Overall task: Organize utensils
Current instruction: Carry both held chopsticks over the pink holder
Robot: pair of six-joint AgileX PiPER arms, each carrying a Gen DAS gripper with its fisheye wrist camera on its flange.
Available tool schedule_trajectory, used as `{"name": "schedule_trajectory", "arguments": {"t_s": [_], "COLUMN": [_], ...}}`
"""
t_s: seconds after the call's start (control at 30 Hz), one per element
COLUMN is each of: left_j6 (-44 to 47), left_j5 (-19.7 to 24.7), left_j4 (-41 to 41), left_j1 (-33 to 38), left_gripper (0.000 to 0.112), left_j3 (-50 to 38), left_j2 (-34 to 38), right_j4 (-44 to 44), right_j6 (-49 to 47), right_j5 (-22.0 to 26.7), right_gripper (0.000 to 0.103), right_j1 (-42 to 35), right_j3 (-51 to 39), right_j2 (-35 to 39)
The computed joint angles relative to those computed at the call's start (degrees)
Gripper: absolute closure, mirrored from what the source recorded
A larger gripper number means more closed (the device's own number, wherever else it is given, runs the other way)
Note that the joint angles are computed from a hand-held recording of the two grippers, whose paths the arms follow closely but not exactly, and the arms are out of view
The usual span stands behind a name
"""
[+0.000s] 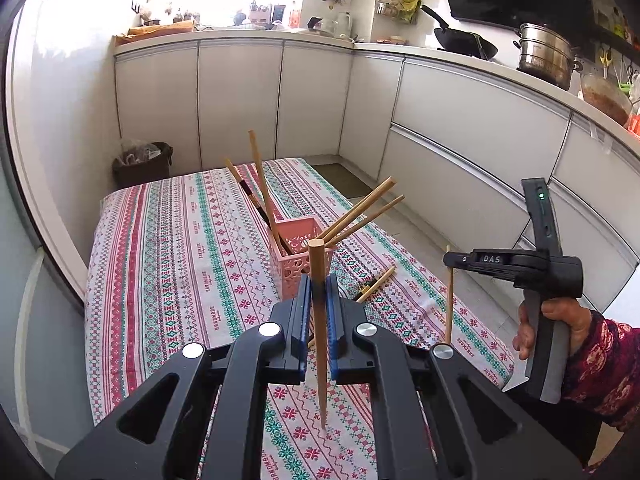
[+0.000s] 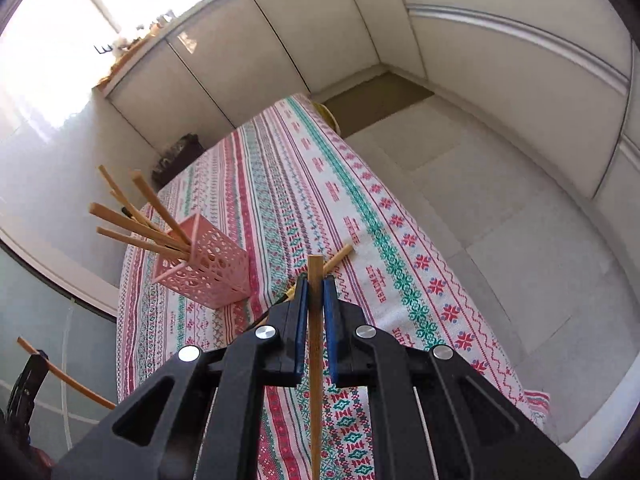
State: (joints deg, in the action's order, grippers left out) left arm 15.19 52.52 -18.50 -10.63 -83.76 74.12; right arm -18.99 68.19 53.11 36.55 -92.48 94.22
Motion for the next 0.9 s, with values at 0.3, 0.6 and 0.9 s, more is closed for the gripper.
{"name": "schedule_trajectory", "arguments": {"t_s": [0.3, 0.6, 0.9], "left_j6": [5.13, 1.67, -0.55], "left_j5": [2.06, 0.57, 1.88], "left_j4": [-10.96, -9.15, -8.43], "left_j1": [4.8, 2.08, 2.11], "left_gripper": [0.106, 0.106, 0.106], "left_j3": [0.04, -0.65, -4.35], "left_j2": [0.1, -0.65, 0.76], "right_j4": [-15.22, -18.13, -16.65], "right_j6": [5.88, 6.68, 0.79], "right_j5": [2.53, 3.37, 5.74], "right_gripper": [0.095, 0.095, 0.095], "right_j1": [8.42, 10.55, 8.24], "right_j3": [0.64, 2.4, -4.13], "right_j2": [-5.15, -10.25, -10.89]}}
